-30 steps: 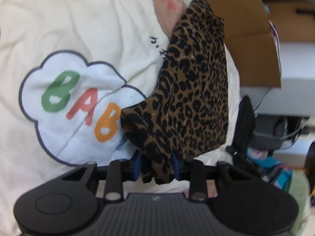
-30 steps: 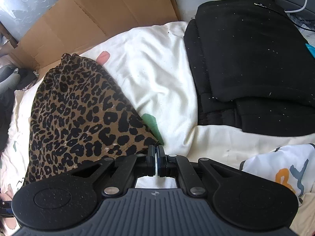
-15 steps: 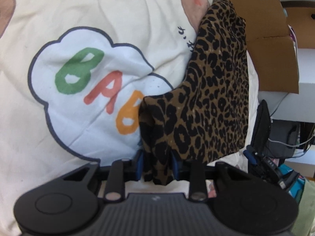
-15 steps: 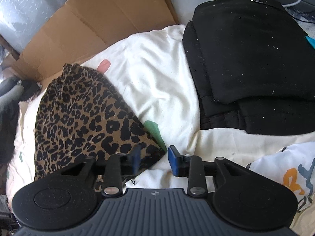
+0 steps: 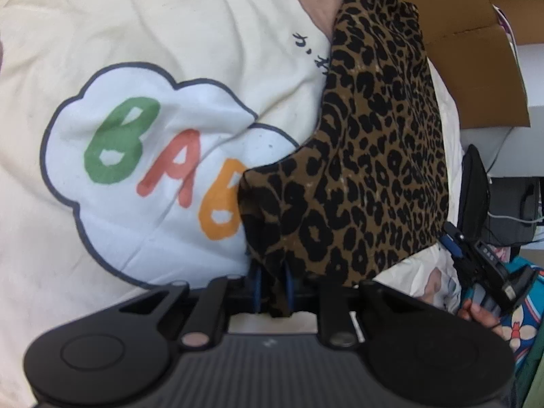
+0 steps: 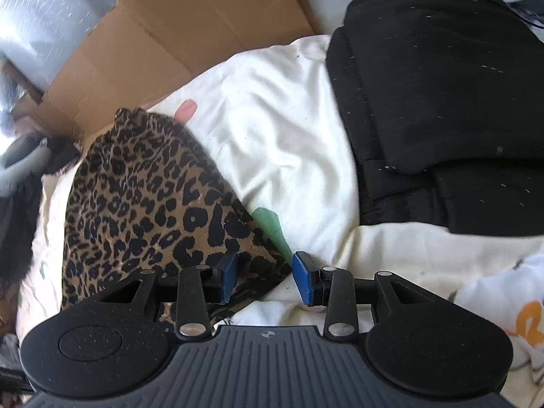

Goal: Fold clothes

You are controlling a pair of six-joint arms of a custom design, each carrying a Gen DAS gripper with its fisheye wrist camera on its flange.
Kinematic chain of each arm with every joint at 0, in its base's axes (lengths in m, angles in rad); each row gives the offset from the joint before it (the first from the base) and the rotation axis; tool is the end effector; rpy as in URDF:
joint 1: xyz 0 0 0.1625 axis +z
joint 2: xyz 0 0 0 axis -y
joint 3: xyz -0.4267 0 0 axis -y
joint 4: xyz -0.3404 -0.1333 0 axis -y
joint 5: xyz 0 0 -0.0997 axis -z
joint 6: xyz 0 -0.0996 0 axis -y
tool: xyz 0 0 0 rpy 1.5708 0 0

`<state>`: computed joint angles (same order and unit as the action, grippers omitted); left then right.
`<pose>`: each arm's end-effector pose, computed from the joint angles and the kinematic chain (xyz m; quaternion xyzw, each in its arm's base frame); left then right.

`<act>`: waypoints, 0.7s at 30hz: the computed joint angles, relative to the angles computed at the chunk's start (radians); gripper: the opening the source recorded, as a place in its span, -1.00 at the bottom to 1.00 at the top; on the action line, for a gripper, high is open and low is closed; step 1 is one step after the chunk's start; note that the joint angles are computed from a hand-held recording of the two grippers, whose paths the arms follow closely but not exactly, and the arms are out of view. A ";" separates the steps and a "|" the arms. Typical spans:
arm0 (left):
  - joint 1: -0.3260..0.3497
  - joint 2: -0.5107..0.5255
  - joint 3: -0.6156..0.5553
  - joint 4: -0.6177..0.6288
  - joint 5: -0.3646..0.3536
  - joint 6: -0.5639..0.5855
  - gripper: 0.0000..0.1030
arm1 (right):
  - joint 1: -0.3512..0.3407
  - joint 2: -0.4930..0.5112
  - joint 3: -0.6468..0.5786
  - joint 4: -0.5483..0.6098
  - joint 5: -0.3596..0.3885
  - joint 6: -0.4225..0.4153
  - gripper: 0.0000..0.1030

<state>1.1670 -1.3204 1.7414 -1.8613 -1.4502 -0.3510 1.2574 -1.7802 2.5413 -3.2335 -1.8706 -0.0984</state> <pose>-0.0638 -0.5191 0.3258 0.0302 0.9956 0.0383 0.0799 0.0081 -0.3120 0.3643 -0.1602 -0.8779 0.3942 0.2197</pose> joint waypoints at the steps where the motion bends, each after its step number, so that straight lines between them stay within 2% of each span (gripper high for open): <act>1: -0.002 0.002 -0.003 0.005 0.002 0.004 -0.69 | -0.006 0.004 -0.002 0.001 0.009 -0.014 -0.17; 9: -0.015 0.013 -0.019 0.032 0.024 0.028 -0.69 | -0.047 -0.018 -0.060 0.157 0.073 0.003 -0.17; 13: -0.019 0.014 -0.025 0.045 0.032 0.029 -0.69 | -0.039 -0.049 -0.102 0.286 0.087 0.021 -0.23; 18: -0.019 0.012 -0.021 0.040 0.033 0.033 -0.69 | -0.117 -0.104 -0.093 0.304 0.232 0.029 -0.23; 21: -0.018 0.012 -0.022 0.041 0.030 0.029 -0.69 | -0.205 -0.125 -0.090 0.320 0.344 0.046 -0.23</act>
<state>1.1494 -1.3084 1.7190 -1.8198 -1.4205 -0.3217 1.0522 -1.9051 2.4512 -2.9134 -1.5269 -0.0525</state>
